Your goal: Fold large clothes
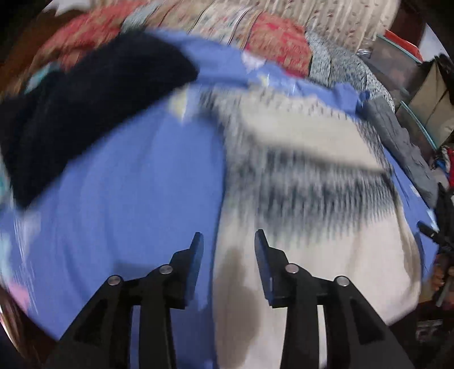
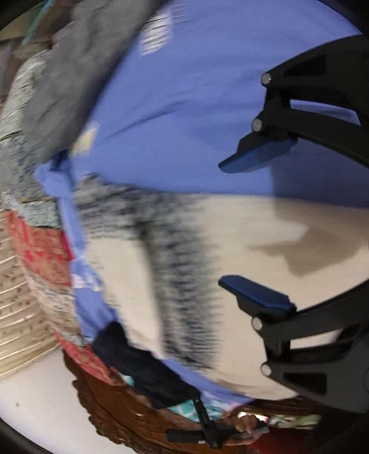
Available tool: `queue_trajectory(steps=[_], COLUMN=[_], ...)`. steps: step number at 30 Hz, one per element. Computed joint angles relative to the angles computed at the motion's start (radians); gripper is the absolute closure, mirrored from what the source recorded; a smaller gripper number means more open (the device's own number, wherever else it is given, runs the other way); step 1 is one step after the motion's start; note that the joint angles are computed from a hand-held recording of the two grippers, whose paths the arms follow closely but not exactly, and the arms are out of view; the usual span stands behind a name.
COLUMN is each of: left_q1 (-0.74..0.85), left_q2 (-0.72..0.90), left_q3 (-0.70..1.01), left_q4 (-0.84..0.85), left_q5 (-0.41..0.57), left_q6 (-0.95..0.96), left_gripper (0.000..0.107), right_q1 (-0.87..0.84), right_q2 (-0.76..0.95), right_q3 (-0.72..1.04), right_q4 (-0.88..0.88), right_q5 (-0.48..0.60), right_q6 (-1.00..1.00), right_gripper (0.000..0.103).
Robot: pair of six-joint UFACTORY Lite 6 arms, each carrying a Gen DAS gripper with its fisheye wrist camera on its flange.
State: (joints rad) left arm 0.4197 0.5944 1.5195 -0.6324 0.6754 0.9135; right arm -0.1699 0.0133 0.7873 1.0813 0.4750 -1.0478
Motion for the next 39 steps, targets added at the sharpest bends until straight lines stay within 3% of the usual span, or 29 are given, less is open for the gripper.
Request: queue_trajectory(steps=[6, 11, 14, 17, 18, 19, 22, 26, 30, 36, 39], left_q1=[0.139, 0.146, 0.176, 0.194, 0.199, 0.196, 0.202, 0.277, 0.3, 0.216, 0.103], left_q2=[-0.207, -0.285, -0.268, -0.287, -0.294, -0.312, -0.356, -0.374, -0.285, 0.071, 0.289], left_q3=[-0.449, -0.643, -0.653, -0.666, -0.668, -0.677, -0.673, -0.556, -0.345, 0.196, 0.51], left_q4=[-0.056, -0.057, -0.081, -0.081, -0.063, -0.042, 0.011, -0.061, -0.165, -0.244, -0.182], left_q5=[0.007, -0.114, -0.106, -0.079, -0.064, -0.062, -0.007, 0.23, 0.4, 0.521, 0.46], left_q6=[0.197, 0.314, 0.343, 0.35, 0.343, 0.332, 0.278, 0.251, 0.151, -0.176, -0.408], left_gripper=[0.045, 0.04, 0.04, 0.04, 0.044, 0.056, 0.07, 0.071, 0.071, 0.071, 0.071], right_q1=[-0.113, -0.175, -0.19, -0.149, -0.128, -0.106, -0.176, -0.327, -0.379, -0.275, -0.18], right_q2=[-0.286, -0.383, -0.355, -0.372, -0.385, -0.397, -0.462, -0.472, -0.341, 0.042, 0.26], right_q3=[-0.373, -0.478, -0.504, -0.524, -0.527, -0.527, -0.512, -0.427, -0.27, 0.049, 0.265], right_q4=[0.002, -0.048, -0.044, -0.036, -0.051, -0.066, -0.092, -0.039, 0.085, 0.312, 0.35], right_q5=[0.136, 0.227, 0.266, 0.291, 0.299, 0.3, 0.439, 0.63, 0.708, 0.597, 0.48], right_q6=[-0.086, -0.113, -0.14, -0.145, -0.128, -0.106, -0.111, -0.167, -0.186, -0.132, -0.056], right_gripper=[0.037, 0.043, 0.052, 0.079, 0.091, 0.091, 0.092, 0.092, 0.092, 0.092, 0.092])
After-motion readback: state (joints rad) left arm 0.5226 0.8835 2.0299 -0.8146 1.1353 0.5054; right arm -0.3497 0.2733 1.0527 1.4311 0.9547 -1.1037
